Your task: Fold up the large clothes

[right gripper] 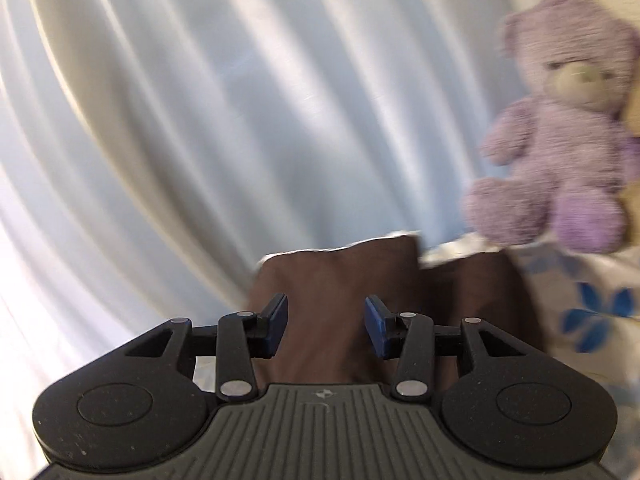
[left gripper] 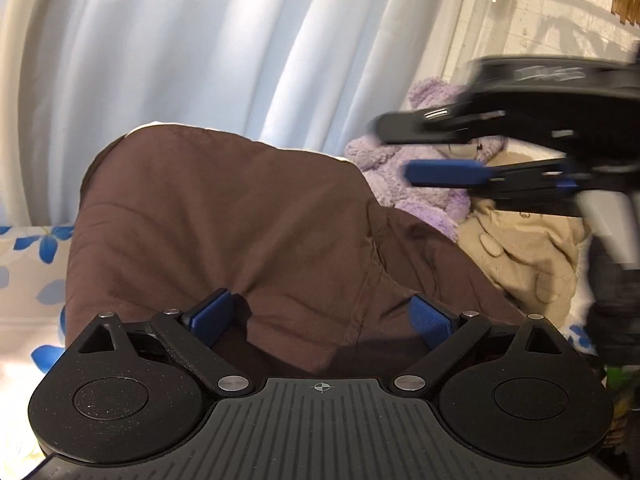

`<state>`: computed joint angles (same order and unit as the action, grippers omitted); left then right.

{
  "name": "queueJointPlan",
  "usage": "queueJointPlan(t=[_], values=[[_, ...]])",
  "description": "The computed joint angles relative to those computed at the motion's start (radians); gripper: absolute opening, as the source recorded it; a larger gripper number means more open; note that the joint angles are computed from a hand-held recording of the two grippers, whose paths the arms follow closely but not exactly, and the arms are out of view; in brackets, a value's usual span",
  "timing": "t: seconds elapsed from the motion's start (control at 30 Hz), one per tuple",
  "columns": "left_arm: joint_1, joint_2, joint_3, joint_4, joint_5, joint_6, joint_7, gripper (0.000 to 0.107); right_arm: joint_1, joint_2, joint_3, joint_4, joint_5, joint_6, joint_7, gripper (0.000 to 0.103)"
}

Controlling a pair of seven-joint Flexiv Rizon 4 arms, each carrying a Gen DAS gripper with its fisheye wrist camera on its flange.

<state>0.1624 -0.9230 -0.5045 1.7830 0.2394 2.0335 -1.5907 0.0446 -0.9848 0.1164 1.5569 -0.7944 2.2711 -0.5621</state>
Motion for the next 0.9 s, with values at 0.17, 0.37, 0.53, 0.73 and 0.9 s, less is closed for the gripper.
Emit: queueJointPlan(t=[0.17,0.37,0.53,0.73,0.9], values=[[0.084,0.063,-0.035,0.084,0.037,0.011,-0.024,0.098,0.060,-0.125,0.002,-0.192,0.022,-0.225,0.000,0.039],[-0.187,0.079,0.265,-0.037,-0.309,0.075,-0.108,0.098,0.385,-0.143,-0.337,-0.132,0.510,-0.168,-0.283,0.036],[-0.396,-0.020,0.460,-0.208,-0.571,-0.043,-0.039,0.098,0.530,-0.209,-0.491,-0.156,0.758,-0.168,-0.396,0.035],[-0.544,-0.075,0.626,-0.254,-0.730,-0.092,0.030,0.101,0.464,-0.178,-0.396,-0.166,0.742,-0.216,-0.448,0.036],[-0.583,-0.094,0.667,-0.274,-0.783,-0.112,0.062,0.102,0.302,-0.121,-0.168,-0.219,0.601,-0.320,-0.442,0.037]])
